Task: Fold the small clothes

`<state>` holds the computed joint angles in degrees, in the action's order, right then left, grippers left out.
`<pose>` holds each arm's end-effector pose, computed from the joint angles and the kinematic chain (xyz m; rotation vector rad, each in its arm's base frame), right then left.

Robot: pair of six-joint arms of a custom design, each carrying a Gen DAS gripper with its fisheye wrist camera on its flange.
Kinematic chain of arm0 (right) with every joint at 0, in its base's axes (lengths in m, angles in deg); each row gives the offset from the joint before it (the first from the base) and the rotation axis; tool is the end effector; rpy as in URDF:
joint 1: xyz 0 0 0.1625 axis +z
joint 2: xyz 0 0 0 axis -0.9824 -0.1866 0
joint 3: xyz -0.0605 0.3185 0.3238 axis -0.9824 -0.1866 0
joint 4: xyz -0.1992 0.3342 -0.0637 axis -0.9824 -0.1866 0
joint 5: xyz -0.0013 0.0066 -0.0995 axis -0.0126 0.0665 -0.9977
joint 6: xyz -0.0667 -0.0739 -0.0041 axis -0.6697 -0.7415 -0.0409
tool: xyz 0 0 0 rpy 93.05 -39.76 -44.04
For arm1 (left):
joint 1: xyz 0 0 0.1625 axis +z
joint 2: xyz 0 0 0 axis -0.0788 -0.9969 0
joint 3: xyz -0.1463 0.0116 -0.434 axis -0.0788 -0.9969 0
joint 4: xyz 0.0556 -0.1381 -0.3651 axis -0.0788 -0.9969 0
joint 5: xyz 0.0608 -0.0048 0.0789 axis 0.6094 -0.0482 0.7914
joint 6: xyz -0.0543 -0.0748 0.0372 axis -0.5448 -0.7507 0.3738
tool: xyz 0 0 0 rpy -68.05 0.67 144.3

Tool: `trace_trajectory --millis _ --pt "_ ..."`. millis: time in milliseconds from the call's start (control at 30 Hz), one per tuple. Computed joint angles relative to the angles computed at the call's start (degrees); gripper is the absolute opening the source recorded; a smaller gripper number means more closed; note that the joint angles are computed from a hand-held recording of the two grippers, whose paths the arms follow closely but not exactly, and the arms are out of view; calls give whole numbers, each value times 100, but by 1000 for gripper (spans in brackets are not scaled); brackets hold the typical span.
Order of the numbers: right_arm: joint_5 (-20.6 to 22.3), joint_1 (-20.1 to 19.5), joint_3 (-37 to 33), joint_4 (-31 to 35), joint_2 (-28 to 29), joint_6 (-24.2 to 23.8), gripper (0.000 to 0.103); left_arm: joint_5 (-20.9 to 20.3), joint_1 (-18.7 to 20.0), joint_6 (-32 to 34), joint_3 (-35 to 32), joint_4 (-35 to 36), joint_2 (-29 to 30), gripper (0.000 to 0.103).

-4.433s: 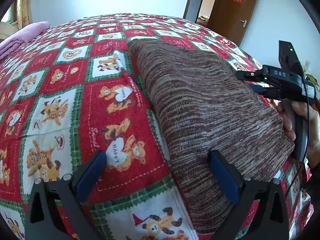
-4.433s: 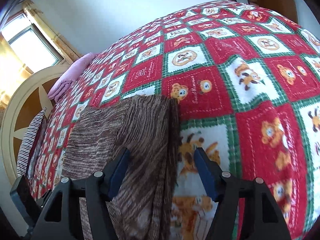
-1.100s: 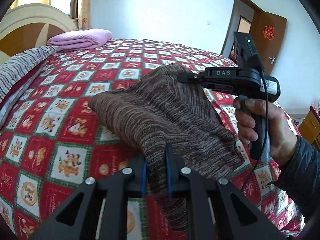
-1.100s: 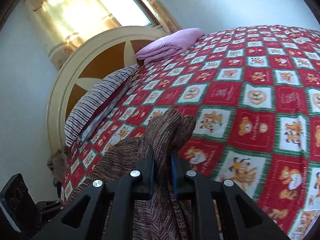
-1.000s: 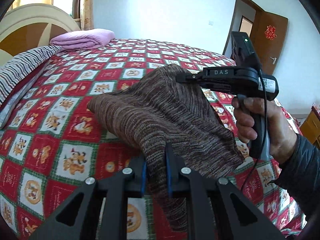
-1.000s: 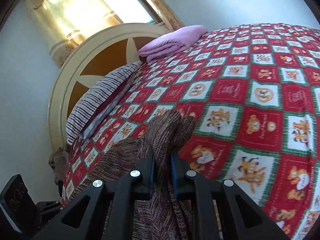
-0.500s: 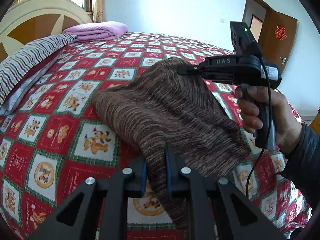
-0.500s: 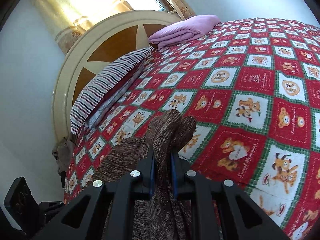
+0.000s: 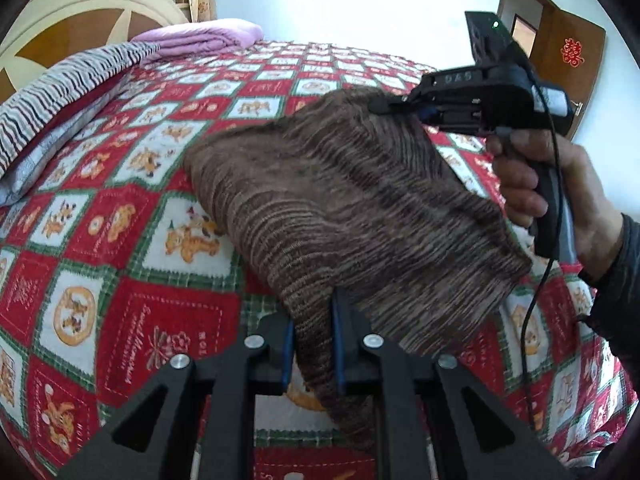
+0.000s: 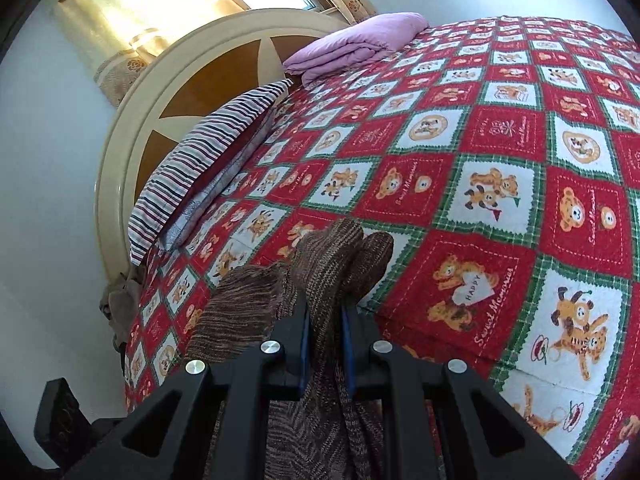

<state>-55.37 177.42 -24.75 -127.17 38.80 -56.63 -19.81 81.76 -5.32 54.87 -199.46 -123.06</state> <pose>0.2596 -0.9010 0.0178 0.5525 -2.9396 0.7138 0.0214 -0.7512 0.3142 0.6103 2.3608 -0.6808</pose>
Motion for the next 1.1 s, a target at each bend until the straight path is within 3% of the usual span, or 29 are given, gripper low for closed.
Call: trace_trajectory --millis 367,500,667,867,1100 --pt "-225 -111 -394 259 255 245 14 -27 90 -11 77 -240 44 28" --pt "-222 -179 -435 330 301 326 14 72 92 -26 112 -418 66 44" --pt "-184 -211 -360 296 273 329 14 49 130 -36 103 -540 91 55" --pt "-691 -102 -302 129 300 -27 14 290 121 -81 95 -784 160 79" --pt "-900 -59 71 -179 126 -172 20 413 79 -229 -2 -592 117 81"
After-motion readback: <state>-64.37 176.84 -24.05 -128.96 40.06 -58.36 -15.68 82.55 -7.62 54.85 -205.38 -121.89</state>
